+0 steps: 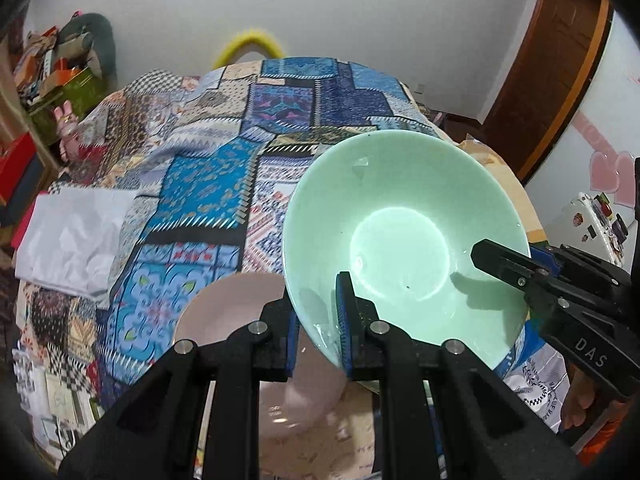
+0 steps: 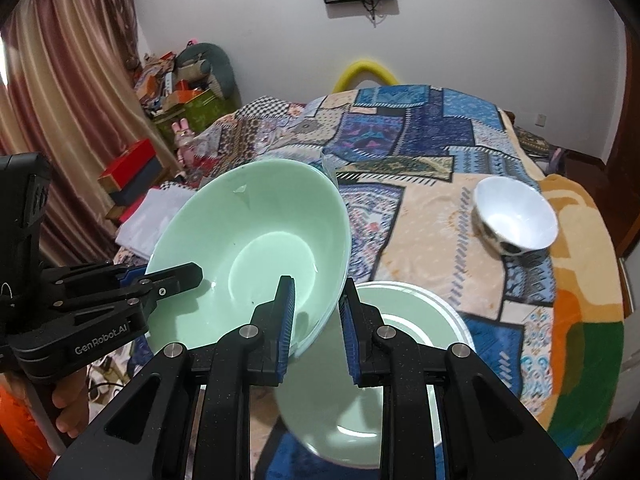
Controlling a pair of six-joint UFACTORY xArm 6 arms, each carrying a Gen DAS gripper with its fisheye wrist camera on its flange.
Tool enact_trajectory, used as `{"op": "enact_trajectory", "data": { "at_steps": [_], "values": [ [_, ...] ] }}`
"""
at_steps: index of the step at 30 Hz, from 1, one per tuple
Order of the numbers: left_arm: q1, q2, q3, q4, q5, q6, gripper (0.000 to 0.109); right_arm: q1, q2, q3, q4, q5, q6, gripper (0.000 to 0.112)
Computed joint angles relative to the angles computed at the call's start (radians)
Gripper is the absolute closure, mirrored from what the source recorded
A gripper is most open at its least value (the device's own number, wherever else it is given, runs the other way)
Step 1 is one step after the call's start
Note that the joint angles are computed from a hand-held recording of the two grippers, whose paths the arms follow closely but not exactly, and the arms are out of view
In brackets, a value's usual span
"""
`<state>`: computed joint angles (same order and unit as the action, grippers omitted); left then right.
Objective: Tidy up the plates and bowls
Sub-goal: 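Lift the light green bowl and lower it into the pink plate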
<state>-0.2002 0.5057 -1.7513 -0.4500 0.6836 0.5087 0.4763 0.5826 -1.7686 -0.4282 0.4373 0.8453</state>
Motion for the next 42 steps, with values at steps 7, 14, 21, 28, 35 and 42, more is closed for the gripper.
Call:
{"op": "enact_trajectory", "data": {
  "at_steps": [7, 14, 21, 28, 35, 42],
  "values": [
    [0.039, -0.037, 0.088, 0.001, -0.025, 0.003, 0.092, 0.033, 0.061, -0.058, 0.066, -0.001, -0.049, 0.091],
    [0.078, -0.022, 0.104, 0.010, -0.023, -0.014, 0.092, 0.062, 0.164, -0.186, 0.170, 0.046, -0.144, 0.091],
    [0.112, 0.013, 0.097, 0.035, -0.010, -0.031, 0.092, 0.079, 0.259, -0.306, 0.269, 0.100, -0.216, 0.091],
    [0.130, 0.065, 0.064, 0.061, 0.019, -0.054, 0.092, 0.087, 0.341, -0.415, 0.335, 0.172, -0.256, 0.091],
    [0.138, 0.099, 0.028, 0.056, 0.046, -0.055, 0.092, 0.086, 0.379, -0.459, 0.381, 0.199, -0.278, 0.091],
    [0.134, 0.115, 0.011, 0.068, 0.048, -0.055, 0.092, 0.085, 0.397, -0.487, 0.393, 0.217, -0.288, 0.091]
  ]
}}
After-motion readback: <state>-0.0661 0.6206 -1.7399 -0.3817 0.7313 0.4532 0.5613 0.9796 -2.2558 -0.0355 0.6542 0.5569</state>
